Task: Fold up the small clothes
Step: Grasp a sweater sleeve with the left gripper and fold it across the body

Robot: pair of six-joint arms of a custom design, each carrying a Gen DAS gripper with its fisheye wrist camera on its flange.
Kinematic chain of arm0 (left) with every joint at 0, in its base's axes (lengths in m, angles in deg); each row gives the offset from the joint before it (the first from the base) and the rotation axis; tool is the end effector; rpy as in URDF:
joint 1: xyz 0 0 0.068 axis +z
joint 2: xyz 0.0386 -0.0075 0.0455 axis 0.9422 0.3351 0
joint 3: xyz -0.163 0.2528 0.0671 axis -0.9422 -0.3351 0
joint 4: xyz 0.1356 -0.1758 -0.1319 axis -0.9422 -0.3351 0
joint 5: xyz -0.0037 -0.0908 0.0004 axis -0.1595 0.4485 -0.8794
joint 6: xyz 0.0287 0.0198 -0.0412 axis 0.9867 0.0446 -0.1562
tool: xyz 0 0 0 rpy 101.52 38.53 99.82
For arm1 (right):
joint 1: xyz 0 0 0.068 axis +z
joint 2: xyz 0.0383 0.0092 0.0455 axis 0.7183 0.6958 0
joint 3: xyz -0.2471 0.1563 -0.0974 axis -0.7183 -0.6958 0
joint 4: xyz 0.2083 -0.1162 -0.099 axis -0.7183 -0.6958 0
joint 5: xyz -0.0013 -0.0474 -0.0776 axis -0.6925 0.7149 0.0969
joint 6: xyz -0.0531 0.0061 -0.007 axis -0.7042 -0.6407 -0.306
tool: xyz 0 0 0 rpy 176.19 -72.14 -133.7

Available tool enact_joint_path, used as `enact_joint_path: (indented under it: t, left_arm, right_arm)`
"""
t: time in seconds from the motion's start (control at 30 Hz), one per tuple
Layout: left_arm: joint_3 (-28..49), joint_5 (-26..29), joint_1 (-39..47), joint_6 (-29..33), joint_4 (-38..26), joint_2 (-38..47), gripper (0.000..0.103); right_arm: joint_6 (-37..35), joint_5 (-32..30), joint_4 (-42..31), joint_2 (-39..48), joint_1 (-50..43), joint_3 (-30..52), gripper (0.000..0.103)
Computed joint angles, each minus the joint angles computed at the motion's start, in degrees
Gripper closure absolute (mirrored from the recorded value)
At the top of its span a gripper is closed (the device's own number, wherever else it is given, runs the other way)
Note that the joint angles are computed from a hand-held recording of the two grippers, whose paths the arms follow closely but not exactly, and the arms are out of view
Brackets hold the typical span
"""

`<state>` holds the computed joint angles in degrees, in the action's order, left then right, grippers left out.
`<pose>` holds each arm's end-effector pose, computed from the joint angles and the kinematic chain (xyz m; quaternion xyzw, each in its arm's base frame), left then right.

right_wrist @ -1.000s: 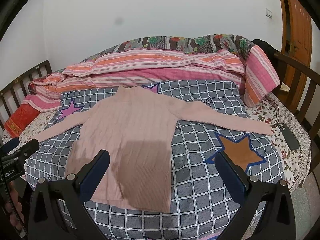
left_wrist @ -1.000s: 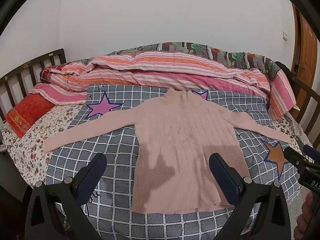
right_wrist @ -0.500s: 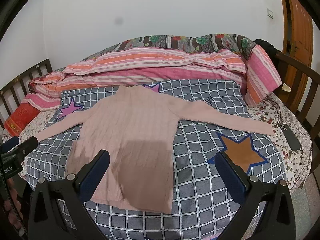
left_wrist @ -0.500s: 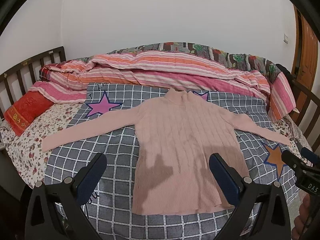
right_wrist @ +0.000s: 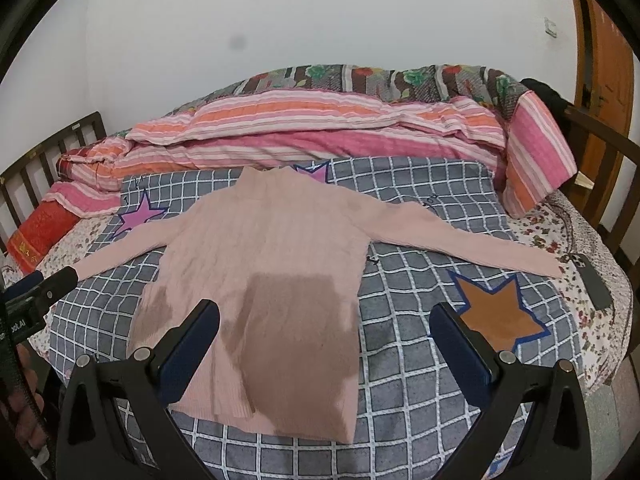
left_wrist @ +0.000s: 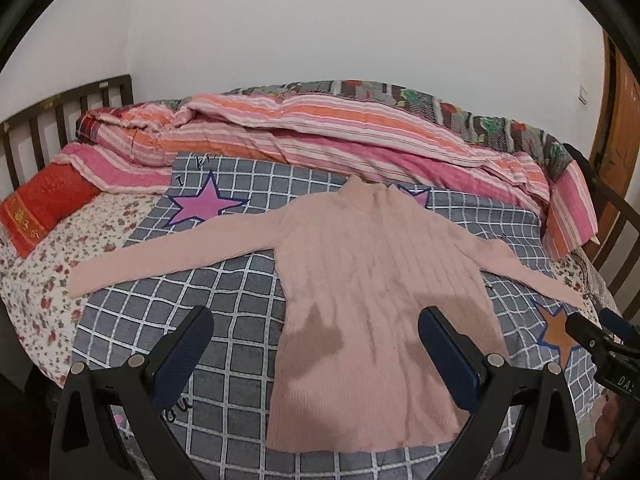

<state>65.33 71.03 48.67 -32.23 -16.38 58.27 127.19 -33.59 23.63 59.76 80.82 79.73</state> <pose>0.2186 -0.0874 0.2257 0.1050 0.8916 -0.1160 0.4248 0.0980 0.0414 0.2147 0.1609 0.8844 -0.0535 0.4347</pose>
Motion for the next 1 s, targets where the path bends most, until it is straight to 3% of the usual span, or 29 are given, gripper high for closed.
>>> enact_joint_path:
  t: [0.2,0.3,0.43,0.53,0.63,0.73,0.83,1.0]
  left_arm:
    - [-1.32,6.57,8.85,-0.14,10.65,11.94,0.0]
    - [-0.68,9.24,14.32,-0.45,16.51,19.8,0.0]
    - [3.57,11.29,20.88,0.75,19.61,30.06,0.003]
    - [7.65,10.53,25.56,1.08,21.63,37.13,0.014]
    - [12.24,14.08,30.42,-0.67,20.73,42.1,0.017]
    - [16.35,18.82,35.75,-6.37,22.18,47.14,0.018]
    - [19.95,21.75,39.41,-11.71,23.97,51.05,0.031]
    - [26.99,18.08,39.92,-14.77,21.43,54.68,0.045]
  right_arm:
    - [-9.11,-7.91,18.79,7.5,-10.68,-6.51,0.0]
    - [-11.76,-12.54,28.79,16.82,-17.32,-8.63,0.001]
    - [-16.97,-22.15,42.52,29.88,-26.2,-10.25,0.004]
    - [-19.63,-24.69,51.55,38.8,-29.42,-10.57,0.005]
    - [-20.44,-27.7,57.83,43.67,-31.41,-11.03,0.008]
    - [-20.58,-30.45,61.05,46.85,-33.0,-10.6,0.011]
    - [-19.91,-30.94,65.92,49.4,-33.83,-11.57,0.013]
    - [-20.09,-32.8,68.51,52.88,-35.2,-11.68,0.013]
